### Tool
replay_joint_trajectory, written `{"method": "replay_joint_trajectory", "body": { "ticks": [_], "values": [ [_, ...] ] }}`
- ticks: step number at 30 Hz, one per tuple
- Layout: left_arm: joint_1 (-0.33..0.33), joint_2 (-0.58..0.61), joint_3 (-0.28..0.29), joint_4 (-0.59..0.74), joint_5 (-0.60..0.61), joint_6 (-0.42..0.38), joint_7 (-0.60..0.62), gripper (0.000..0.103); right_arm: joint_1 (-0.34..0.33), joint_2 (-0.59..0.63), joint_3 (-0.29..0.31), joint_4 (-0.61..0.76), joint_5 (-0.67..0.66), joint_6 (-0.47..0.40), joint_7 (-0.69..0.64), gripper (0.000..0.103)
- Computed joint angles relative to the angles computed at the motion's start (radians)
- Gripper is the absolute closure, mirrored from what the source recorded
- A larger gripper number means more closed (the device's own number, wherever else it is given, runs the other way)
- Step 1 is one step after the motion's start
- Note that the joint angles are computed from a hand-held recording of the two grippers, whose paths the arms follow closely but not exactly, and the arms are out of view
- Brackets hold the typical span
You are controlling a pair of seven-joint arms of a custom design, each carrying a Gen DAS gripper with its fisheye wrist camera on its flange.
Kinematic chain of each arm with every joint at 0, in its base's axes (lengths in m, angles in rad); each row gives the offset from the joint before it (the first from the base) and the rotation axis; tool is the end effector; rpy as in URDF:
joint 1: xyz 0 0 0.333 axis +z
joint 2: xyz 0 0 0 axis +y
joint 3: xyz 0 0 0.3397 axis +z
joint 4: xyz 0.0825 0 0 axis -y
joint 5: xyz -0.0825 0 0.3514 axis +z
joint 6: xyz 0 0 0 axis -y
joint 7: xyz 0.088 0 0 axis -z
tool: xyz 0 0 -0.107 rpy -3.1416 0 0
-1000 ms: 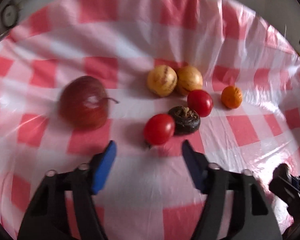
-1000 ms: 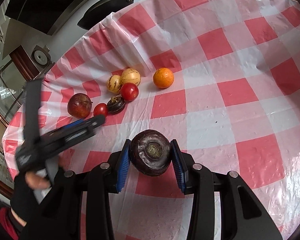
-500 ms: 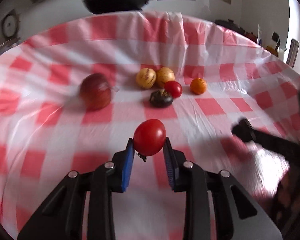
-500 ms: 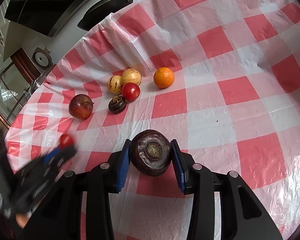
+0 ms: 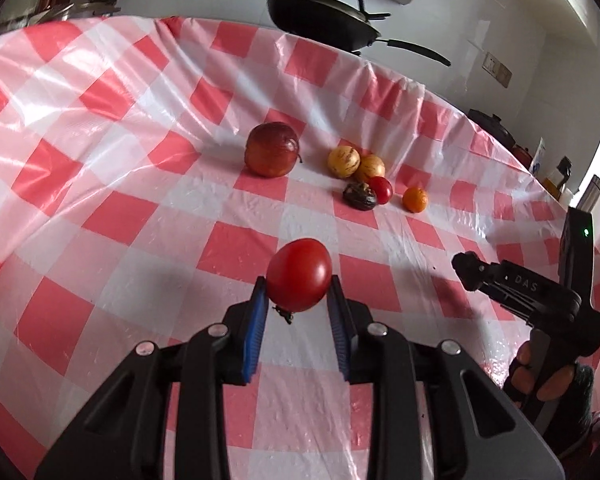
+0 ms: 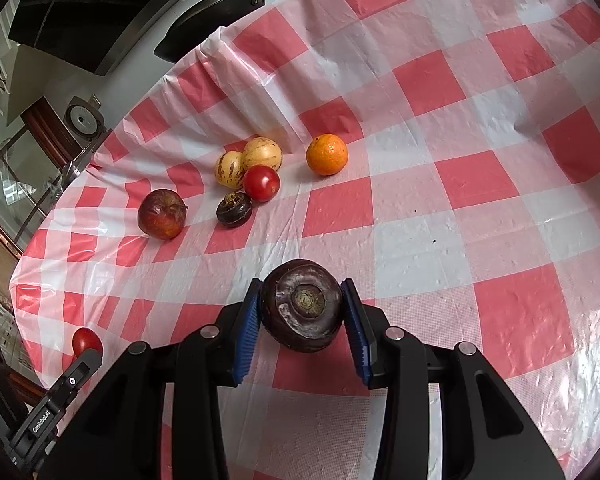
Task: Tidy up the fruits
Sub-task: 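Carry the tomato and water chestnut to the white box and open both grippers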
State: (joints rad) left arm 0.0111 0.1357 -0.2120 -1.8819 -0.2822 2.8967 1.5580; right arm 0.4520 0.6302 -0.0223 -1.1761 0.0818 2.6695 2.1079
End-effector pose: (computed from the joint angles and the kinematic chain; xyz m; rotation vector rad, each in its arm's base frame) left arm 0.6095 -0.0989 0.5797 -1.8568 1.7324 -1.1031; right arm 0.6950 0.3226 0.5544 -1.4905 1.7376 -0.2484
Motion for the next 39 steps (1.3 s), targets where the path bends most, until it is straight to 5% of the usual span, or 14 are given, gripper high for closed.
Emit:
{"method": "replay_joint_trajectory", "body": {
  "ticks": [7,12,18,39],
  "values": [
    [0.005,-0.005,-0.002,-0.011,-0.009,0.016,-0.003,0.073,0.003,-0.003,-0.003,-0.007,-0.003,0.005,0.006,0.063],
    [-0.021,-0.051,0.042,-0.07,0.133,0.059,-0.107,0.073,0.012,-0.025,-0.004,-0.034,-0.007,-0.005,0.01,0.063],
    [-0.018,-0.189,0.097,-0.231,0.336,0.076,-0.278,0.073,0.005,-0.109,0.103,-0.183,0.1,0.086,-0.061,0.063],
    [0.06,-0.587,0.24,-0.626,0.471,0.066,-0.301,0.072,0.221,-0.049,0.182,-0.036,0.105,-0.056,-0.309,0.063]
  ]
}}
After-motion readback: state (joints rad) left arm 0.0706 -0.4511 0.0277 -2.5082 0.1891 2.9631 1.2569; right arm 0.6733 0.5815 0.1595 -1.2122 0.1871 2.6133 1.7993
